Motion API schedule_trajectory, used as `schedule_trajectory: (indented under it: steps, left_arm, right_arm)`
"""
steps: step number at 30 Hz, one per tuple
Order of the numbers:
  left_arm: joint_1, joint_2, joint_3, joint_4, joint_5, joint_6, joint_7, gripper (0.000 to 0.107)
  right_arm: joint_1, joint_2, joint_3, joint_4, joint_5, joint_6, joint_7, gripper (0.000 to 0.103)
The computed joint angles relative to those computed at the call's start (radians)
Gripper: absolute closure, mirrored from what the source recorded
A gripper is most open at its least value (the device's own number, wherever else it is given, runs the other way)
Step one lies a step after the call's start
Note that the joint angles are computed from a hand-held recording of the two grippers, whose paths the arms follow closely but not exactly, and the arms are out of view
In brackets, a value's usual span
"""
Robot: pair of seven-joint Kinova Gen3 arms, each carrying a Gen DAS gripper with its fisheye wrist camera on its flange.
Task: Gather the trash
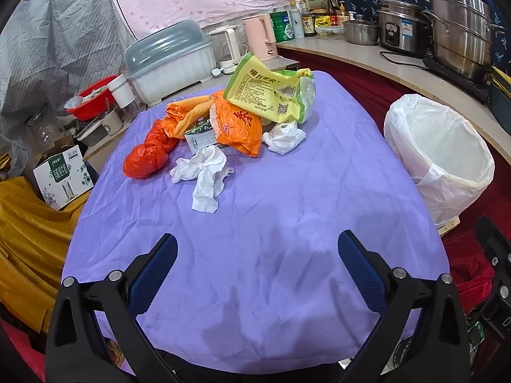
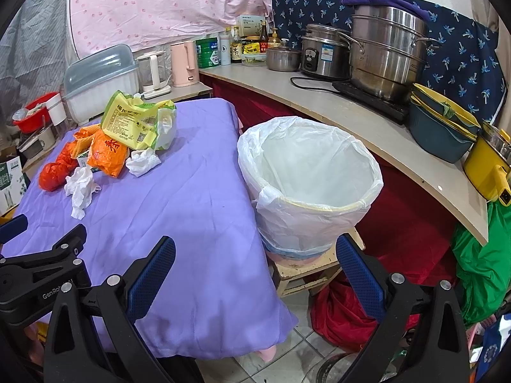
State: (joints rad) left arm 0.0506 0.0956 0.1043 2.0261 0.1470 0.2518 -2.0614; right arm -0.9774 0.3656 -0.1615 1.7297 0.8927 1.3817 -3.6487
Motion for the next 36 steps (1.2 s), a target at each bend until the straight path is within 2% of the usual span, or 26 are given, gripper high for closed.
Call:
schedule_trajectory:
  steps: [14, 24, 36]
  left_arm:
    - [0.025, -0.003, -0.023, -0.007, -0.076, 0.012, 0.093, 0.011]
    - [0.015, -0.012, -0.024, 0.001, -0.074, 0.009, 0.091, 0.011]
    - [0.049, -0.024, -0.049, 0.008, -0.193, 0.007, 0.228, 0.011]
  right_arm:
    - [-0.002, 0.002, 0.000, -0.009, 0.005, 0.002, 0.016, 0.007]
    - [-0.024, -0.003, -0.008, -0.014, 0.012, 0.025, 0.022, 0.007]
    - [-0.026, -0.008, -0.013, -0.009, 0.027, 0.016, 0.029, 0.007]
